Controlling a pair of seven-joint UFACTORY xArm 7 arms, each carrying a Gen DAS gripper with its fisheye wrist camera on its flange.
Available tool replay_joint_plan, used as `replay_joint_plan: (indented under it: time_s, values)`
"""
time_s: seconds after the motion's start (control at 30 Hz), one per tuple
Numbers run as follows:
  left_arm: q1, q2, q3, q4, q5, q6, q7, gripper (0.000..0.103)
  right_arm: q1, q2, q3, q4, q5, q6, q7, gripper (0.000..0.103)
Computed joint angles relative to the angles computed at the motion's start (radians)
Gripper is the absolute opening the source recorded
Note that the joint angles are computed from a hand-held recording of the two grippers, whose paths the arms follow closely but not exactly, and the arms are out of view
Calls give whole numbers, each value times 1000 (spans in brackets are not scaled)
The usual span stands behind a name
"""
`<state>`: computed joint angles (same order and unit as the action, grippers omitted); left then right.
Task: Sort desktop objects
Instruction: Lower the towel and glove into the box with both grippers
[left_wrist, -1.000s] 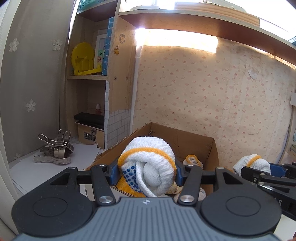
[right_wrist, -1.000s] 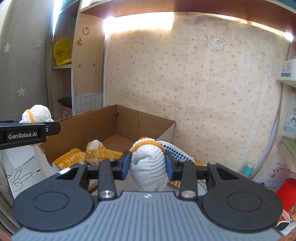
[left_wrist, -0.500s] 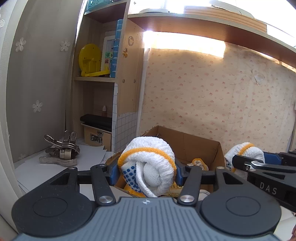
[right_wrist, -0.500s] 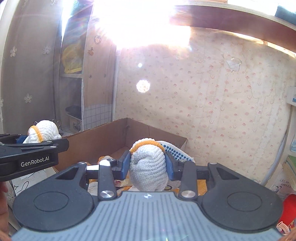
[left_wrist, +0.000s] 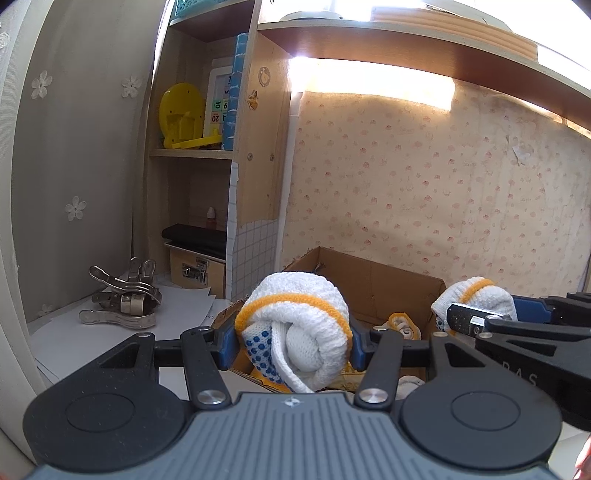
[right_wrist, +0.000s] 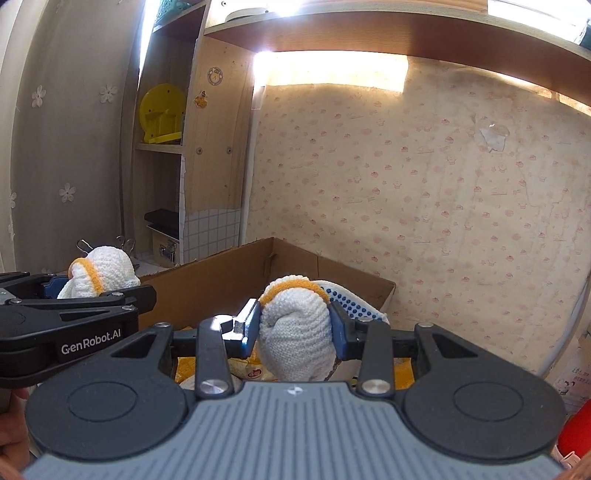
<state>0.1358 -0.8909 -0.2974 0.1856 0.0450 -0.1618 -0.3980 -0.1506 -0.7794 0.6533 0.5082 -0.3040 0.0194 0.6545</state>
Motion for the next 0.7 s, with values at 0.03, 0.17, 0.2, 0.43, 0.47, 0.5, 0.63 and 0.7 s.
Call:
replay_joint_plan:
  time_s: [0.03,0.17,0.2,0.43,0.47,0.5,0.63,0.7]
  values:
    - [0,3,1,0,1,-1,0,57,0,5,0,2,-1,0,-1,39]
    - [12,20,-8,5,2,-9,1,57,-8,23,5,10,-5,-8,-3,39]
    - [14,26,-8,7,2,-11,2,57,-10,29,7,13,-6,-9,-4,39]
    - [45,75,-25,24,1,-33,11,57,-35,84,33,38,-13,-23,-9,39]
    - [49,83,-25,27,0,-37,15,57,-41,91,38,41,-14,-26,-9,39]
    - [54,90,-29,30,-1,-40,18,57,-44,99,41,46,-15,-28,-10,39]
    - [70,121,-39,42,-8,-51,29,57,-69,121,62,64,-19,-32,-9,39]
    - [79,137,-47,47,-11,-57,35,57,-80,131,71,73,-22,-32,-8,39]
